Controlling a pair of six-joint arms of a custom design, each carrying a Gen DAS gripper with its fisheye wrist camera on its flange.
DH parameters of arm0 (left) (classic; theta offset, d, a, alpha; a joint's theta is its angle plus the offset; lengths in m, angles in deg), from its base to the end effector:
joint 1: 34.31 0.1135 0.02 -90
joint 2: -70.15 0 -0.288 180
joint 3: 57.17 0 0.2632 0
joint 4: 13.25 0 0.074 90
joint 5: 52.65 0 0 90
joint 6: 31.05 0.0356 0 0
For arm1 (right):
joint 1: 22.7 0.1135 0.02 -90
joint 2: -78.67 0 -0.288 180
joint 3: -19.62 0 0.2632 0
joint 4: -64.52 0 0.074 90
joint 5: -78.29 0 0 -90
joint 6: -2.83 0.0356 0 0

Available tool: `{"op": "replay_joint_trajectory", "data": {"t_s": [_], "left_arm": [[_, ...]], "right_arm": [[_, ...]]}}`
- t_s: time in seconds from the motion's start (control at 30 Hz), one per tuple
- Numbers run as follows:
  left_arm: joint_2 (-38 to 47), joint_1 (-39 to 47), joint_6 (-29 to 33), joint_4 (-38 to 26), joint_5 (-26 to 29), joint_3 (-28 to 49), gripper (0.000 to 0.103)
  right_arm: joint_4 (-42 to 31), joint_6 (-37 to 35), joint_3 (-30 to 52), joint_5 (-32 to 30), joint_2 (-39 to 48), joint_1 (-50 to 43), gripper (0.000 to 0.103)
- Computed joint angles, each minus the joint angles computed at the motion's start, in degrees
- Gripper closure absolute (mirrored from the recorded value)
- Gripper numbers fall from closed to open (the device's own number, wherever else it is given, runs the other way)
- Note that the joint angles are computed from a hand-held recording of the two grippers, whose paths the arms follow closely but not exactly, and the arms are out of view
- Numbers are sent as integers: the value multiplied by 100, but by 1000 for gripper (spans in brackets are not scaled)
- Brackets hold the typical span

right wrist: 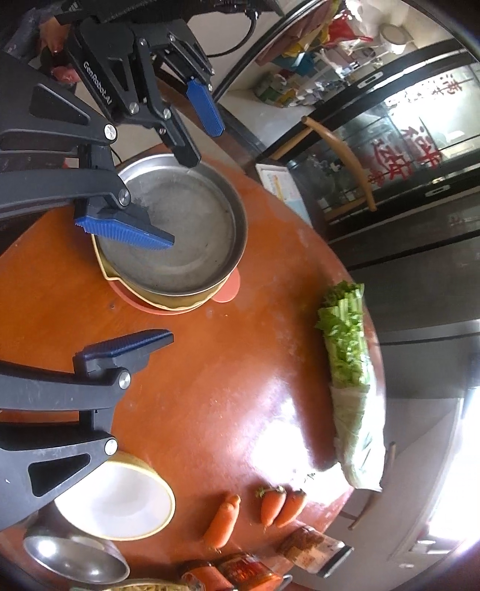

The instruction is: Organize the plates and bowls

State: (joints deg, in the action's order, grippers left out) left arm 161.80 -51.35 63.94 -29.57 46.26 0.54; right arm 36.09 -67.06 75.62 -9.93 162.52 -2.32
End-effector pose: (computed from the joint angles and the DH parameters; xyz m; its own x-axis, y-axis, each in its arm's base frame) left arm 0.3009 -0.0980 0.1705 -0.6990 0.3041 -0.6472 0.4467 0.8925 -0.0630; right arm 0.2654 0.0974 0.1857 -0.8463 0.0522 -0.5302 -0.0436 0.9851 0.1666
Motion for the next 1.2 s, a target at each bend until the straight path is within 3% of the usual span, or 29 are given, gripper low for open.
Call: {"op": "replay_joint_trajectory", "data": {"t_s": [0.17,0.4,0.73,0.97,1.2], "left_arm": [[-301,-153,-118,-64,-78,-104,47],[-616,-484,-280,-133,-299,-195,46],[-905,-1333,-652,-245,-704,-201,46],[-911,-2057,-957,-268,-1015,-145,45],[-761,-2738,-1192,-278,-1273,-59,45]], "right_arm": [[-102,-22,-279,127,-621,57,48],[-353,-57,-790,124,-1861,-88,44],[-1563,-275,-1252,291,-4173,-597,40],[-2594,-1170,-1322,-830,-5542,-2408,36],[-3650,-3182,-1375,-3017,-6049,-5697,34]]}}
